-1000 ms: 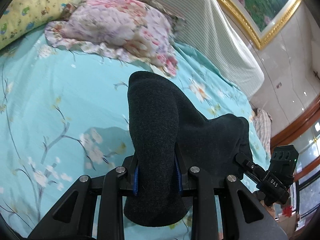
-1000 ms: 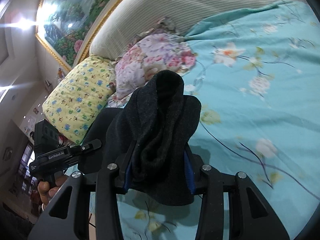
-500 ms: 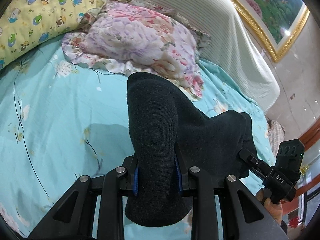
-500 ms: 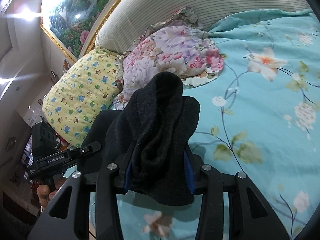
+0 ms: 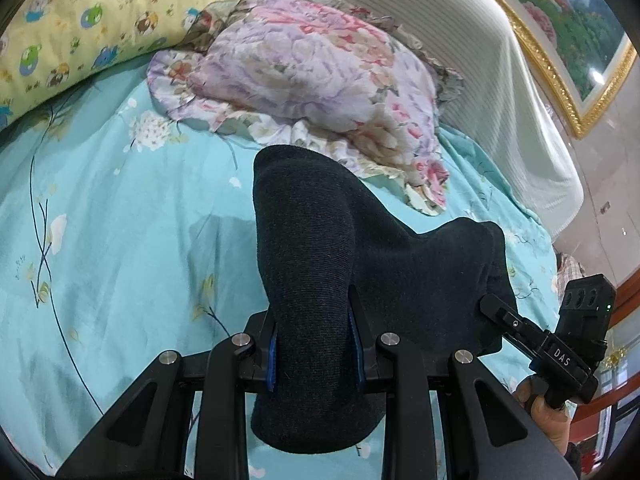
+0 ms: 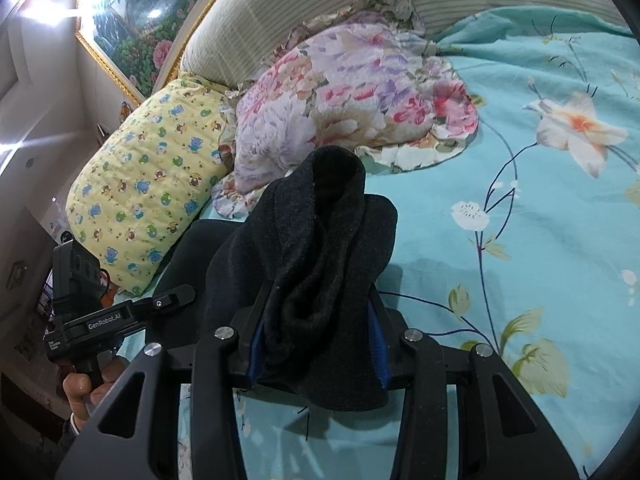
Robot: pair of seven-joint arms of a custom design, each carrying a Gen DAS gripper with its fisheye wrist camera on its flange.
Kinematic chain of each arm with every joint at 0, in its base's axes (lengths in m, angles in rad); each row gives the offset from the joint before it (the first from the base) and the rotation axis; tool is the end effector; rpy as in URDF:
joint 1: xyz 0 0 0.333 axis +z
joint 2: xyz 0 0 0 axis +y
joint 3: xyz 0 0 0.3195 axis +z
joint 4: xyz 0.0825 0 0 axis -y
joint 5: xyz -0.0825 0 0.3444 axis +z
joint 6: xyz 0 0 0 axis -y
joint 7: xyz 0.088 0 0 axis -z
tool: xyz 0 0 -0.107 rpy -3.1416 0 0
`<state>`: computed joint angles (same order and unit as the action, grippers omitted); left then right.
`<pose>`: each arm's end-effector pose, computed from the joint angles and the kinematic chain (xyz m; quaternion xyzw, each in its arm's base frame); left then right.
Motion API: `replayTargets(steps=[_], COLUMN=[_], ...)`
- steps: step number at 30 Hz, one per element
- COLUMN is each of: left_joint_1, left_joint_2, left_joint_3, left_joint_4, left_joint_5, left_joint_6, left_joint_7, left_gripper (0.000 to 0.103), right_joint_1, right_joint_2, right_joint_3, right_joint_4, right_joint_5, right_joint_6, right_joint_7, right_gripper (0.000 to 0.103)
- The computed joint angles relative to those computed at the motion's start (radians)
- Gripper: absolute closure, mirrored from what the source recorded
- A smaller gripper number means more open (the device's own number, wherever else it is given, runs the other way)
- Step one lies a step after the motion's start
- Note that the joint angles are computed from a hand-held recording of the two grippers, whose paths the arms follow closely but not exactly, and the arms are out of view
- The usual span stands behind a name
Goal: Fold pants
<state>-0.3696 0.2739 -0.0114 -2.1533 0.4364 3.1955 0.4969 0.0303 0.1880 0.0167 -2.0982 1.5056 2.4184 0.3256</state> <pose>0.5283 -0.2538 0.3907 -0.7328 0.5694 -0.3616 0.0900 0.5583 0.0308 0.3768 -0.6534 0.5781 0.0434 0.4868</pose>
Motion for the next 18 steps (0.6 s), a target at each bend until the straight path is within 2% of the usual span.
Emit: replayTargets(steps=[5,7,10,12,15,18], left_joint_1=[-0.001,0.016,0.042,0.058,0.043,0.003], left_joint_2=[0.013,0.018,0.024,0.027,0.026,0.022], left_joint_3=[0.004,-0.015,-0.042,-0.059,-0.044,-0.002], left_joint_4=[-0.008,-0.010,-0.016,-0.020,-0.029,-0.031], left_joint_5=[-0.009,-0.022,-0.047,-0.062,-0.069,-0.062], left_joint_6=[0.013,0.014,0.018,0.015,0.018,0.011], left_joint_7=[0.000,0.008,0.021,0.032,0.036,0.031], left_gripper=[0.076,0.074,0.070,0.062,0.056,0.052], right_joint_1=[0.000,-0.005,-0.007,-0.005,-0.005,-0.003], right_joint_2=[0.027,0.034,0.044,0.047,0.050,0.052], right_joint_3=[0.004,0.005,0.006,0.009,0.011,0.014], right_joint_4=[0.015,0.020,0.026,0.025,0.022,0.018], right_joint_5=[-0.012,-0.016,-0.037,-0.049,-0.056,-0.059], right_joint_6=[-0.001,-0.008,-0.004,0.009,0.030,0.059], right_joint_7=[0.010,0.014,0.033,0.037,0.036,0.032], right_gripper=[0.059,0.059,0.056,0.051,0.049,0.042])
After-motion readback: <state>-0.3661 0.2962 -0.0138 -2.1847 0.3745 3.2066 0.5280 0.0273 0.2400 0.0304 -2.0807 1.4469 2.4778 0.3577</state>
